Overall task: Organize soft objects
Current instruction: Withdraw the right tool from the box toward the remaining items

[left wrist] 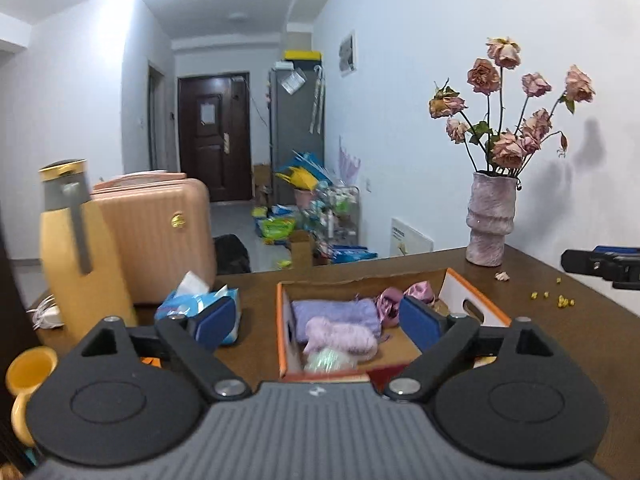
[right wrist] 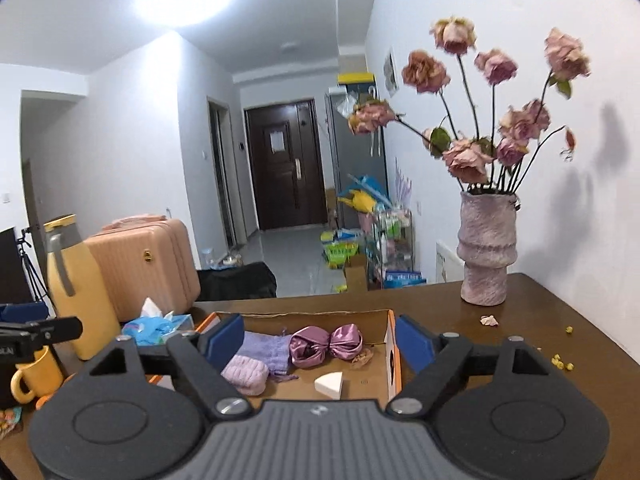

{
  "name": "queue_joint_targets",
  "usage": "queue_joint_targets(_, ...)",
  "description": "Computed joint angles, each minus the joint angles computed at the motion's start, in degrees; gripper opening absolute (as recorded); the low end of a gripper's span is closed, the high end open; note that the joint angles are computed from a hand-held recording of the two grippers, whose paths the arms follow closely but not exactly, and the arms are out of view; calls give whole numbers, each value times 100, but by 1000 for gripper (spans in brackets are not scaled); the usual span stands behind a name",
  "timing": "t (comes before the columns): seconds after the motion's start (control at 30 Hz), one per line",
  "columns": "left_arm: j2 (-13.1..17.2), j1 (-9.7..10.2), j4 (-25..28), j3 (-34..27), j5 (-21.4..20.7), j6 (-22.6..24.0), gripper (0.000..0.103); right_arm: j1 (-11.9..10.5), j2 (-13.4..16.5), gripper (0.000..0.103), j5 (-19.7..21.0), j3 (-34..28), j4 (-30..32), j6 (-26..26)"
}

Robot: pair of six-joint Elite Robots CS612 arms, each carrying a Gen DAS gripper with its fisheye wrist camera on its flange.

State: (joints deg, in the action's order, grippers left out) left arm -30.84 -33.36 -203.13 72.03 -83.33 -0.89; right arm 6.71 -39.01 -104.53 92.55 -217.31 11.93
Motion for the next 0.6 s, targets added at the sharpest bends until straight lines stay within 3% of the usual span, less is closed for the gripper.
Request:
queue_joint_targets(0.13, -127, -62, -836, 812, 71, -199, 97, 220, 149, 88, -263, 449, -975, -268)
queue_joint_targets(0.23, -200, -95, -1319, 1378, 93, -551, 101, 404, 237, 88, -410, 803, -1305, -132)
queue_joint_targets(0.37, -281, -68, -1079, 1845, -172, -908, 101, 579, 386, 88, -427, 1155, -1653, 619)
queue_joint_targets(0.43, -290, -57, -937, 1915, -176, -910, 101, 619, 389, 88, -309, 1247, -1416, 987)
queue_joint_targets(0.6, -224, -25, -874, 1773, -185, -971, 101, 675, 424, 88, -368, 1119, -1219, 836)
